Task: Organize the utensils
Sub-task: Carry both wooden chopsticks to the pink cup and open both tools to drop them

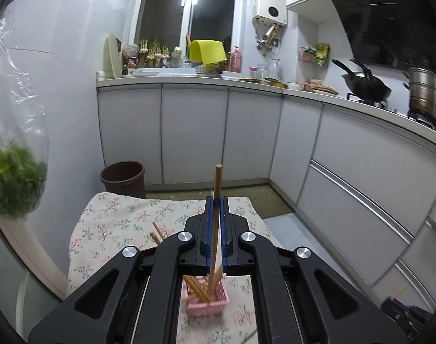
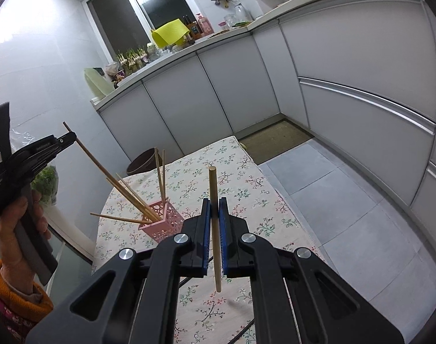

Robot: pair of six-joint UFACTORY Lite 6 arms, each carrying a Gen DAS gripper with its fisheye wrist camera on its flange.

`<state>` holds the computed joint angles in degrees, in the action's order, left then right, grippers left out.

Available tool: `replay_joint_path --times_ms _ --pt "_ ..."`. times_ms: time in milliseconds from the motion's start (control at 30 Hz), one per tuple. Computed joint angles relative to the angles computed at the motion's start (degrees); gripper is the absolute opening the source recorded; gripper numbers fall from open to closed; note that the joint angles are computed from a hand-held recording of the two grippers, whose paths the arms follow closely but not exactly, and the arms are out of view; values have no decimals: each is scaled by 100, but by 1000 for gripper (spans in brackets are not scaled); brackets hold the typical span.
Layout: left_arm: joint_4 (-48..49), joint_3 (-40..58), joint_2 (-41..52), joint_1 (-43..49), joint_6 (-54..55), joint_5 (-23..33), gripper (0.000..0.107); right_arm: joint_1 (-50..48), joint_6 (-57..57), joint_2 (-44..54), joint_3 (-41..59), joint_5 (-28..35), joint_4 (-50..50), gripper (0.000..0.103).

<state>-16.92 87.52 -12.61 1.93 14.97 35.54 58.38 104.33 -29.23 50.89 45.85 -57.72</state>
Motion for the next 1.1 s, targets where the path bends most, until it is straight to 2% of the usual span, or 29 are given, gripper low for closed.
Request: replay_joint_path --times_ms 133,233,300,400,433,467,567,767,900,1100 --pt "366 -162 330 -51 -287 -180 8 -54 -27 127 115 -45 -18 6" --pt "-72 -604 153 205 58 -163 10 -11 -35 274 286 -23 -51 6" --pt "-885 -1043 -289 633 743 -108 10 57 -58 399 473 29 -105 6" --pt "-2292 -1570 -1060 1591 1845 364 12 129 -124 653 869 86 -203 6" --pt "-2750 -1753 -1345 2002 2191 602 18 156 -144 793 1072 103 -260 6" --pt "-2985 -1819 -1477 2285 2366 747 22 141 -212 935 1275 86 -272 6" --pt "-3770 -2357 -2153 3553 3165 1562 22 168 -278 1401 1873 82 -448 6" --pt "-3737 -3130 -2624 4810 3975 2487 22 -83 -726 2808 3635 -156 -665 6" --pt "-3830 -3664 -2739 5263 4584 2478 22 -229 -1108 3758 4781 -216 -626 6" --pt "-4239 -4087 -2386 6143 5461 2848 22 -427 -1624 5080 5996 -311 -468 6"
